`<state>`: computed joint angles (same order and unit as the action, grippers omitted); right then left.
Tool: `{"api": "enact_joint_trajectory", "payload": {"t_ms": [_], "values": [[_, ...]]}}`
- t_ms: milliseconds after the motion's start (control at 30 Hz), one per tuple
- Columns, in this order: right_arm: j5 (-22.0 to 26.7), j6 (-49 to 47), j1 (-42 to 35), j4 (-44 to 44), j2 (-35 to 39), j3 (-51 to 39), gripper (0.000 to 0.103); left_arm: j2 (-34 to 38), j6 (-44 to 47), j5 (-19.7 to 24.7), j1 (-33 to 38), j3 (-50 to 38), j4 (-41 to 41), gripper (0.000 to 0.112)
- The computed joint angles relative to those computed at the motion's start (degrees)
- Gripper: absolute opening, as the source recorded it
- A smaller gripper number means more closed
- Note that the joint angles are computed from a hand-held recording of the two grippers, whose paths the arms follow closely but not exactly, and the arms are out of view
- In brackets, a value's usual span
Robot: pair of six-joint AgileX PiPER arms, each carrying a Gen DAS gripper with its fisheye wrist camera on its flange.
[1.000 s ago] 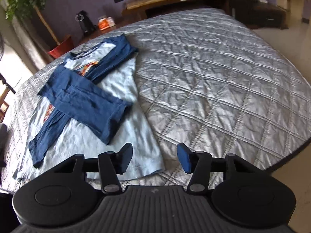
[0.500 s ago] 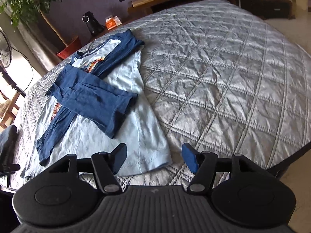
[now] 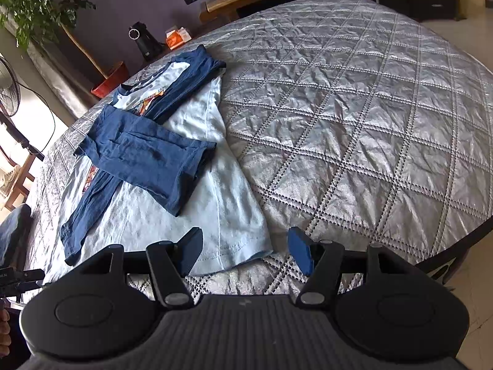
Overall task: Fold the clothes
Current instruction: 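Move both open tools down to the light-blue shirt hem, then close both tools on the shirt hem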
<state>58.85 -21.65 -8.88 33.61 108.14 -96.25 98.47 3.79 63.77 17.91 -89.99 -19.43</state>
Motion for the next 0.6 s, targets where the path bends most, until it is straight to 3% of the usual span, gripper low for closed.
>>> {"api": "enact_joint_trajectory", "payload": {"t_ms": [167, 600], "values": [[0.0, -0.6, -0.2, 1.2, 0.5, 0.4, 0.055, -0.6, 1.5, 0.6, 0.2, 1.0, -2.7, 0.085], [-0.5, -2.2, -0.2, 3.5, 1.0, 1.2, 0.054, 0.1, -2.5, -2.5, -1.5, 0.5, 0.8, 0.086]]}}
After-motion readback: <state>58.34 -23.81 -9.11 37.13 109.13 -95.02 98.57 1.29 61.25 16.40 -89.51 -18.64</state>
